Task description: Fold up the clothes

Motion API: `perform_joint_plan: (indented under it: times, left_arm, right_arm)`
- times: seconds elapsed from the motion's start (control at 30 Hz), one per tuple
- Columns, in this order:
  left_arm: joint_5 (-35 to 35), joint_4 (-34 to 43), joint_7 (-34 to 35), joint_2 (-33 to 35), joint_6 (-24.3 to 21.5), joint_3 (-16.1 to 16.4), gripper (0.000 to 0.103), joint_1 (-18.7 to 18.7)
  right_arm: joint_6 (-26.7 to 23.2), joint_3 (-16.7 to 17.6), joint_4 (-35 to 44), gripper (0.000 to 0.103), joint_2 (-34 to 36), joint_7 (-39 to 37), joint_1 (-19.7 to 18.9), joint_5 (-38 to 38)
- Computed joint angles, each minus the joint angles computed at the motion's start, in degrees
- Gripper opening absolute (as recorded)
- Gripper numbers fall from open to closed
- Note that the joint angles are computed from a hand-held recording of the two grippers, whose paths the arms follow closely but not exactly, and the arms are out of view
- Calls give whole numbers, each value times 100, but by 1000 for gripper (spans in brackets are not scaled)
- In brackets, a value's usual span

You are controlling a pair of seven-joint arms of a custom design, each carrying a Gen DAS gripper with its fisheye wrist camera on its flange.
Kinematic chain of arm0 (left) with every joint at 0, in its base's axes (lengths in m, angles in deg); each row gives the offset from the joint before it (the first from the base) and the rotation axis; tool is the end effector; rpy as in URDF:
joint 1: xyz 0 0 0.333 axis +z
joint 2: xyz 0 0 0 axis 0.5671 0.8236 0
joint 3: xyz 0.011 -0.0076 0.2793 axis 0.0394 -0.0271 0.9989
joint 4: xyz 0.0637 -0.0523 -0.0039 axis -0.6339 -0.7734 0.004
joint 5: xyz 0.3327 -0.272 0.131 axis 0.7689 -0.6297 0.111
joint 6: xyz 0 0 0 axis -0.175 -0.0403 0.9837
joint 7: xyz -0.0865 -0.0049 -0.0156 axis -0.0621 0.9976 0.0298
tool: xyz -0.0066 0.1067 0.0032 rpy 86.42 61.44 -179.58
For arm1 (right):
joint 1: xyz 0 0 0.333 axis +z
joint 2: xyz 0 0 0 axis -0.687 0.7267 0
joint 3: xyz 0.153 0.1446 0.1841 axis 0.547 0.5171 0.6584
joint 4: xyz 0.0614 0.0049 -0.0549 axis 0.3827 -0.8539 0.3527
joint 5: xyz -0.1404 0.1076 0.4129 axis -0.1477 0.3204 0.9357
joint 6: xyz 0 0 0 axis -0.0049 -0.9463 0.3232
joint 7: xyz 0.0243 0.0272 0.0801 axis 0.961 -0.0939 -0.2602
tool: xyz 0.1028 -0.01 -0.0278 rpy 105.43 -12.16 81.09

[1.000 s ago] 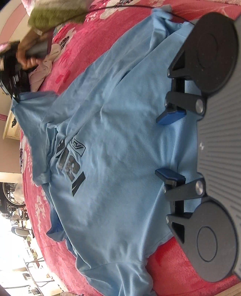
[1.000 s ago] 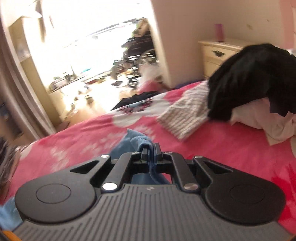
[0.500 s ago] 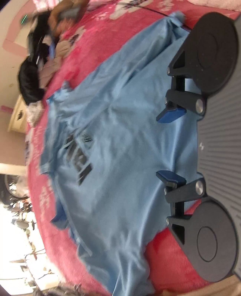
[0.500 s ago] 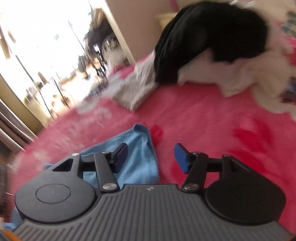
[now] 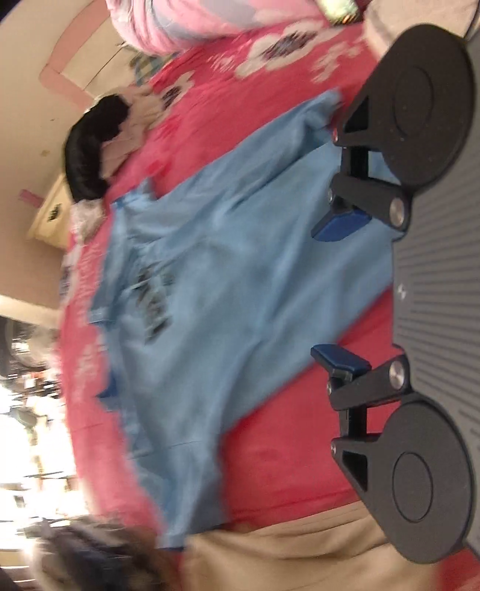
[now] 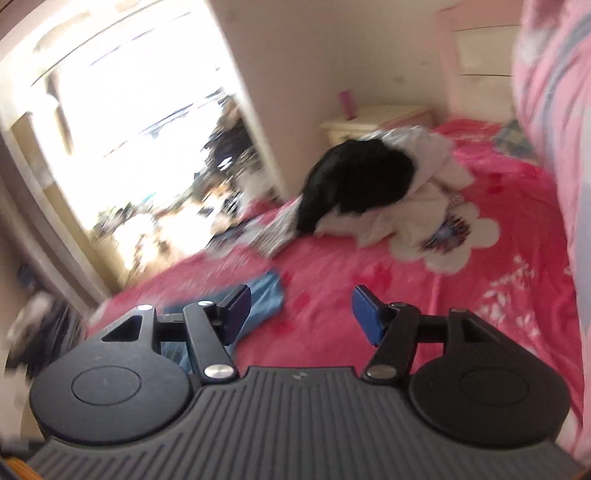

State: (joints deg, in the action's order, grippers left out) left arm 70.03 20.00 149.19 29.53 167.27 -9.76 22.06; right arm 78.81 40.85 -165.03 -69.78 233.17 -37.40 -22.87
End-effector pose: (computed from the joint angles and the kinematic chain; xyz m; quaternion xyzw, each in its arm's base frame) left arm 0.7225 -0.3154 0.5387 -0.4969 0.8205 -0.2824 0.0079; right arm 0.5290 0.2035 0.6187 -0.3793 0.7766 -0.3229 0.3857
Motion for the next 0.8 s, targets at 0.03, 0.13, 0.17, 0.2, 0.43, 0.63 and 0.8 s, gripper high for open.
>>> perform_joint_plan:
  times: [0.03, 0.13, 0.17, 0.2, 0.43, 0.63, 0.8]
  left_arm:
    - [-177, -222, -8, -133, -159, -61, 63, 103]
    - [-636, -869, -44, -476, -461, -151, 61, 303]
    - [-745, -1060, -62, -565, -519, -158, 61, 334]
    - [-863, -1250, -14, -649, -531, -176, 60, 365]
    - [-1170, -1793, 20, -799, -438, -173, 40, 308]
    - [-1018, -1979, 166, -868, -131, -158, 5, 164]
    - [-1131, -2143, 354, -1080, -94, -162, 3, 243]
  right_arm:
    - [78, -48, -77, 61, -45, -215, 150, 235]
    - [378, -228, -146, 61, 187, -991, 601, 1231]
    - [410, -310, -116, 61, 377, -1184, 728, 1680]
    - [438, -398, -73, 61, 573, -1404, 858, 2152]
    - [632, -786, 275, 59, 1877, -2347, 1218, 4856]
    - [557, -713, 523, 9, 2228, -2731, 1305, 5009]
    - [357, -752, 405, 3, 1875, -2383, 1276, 3813]
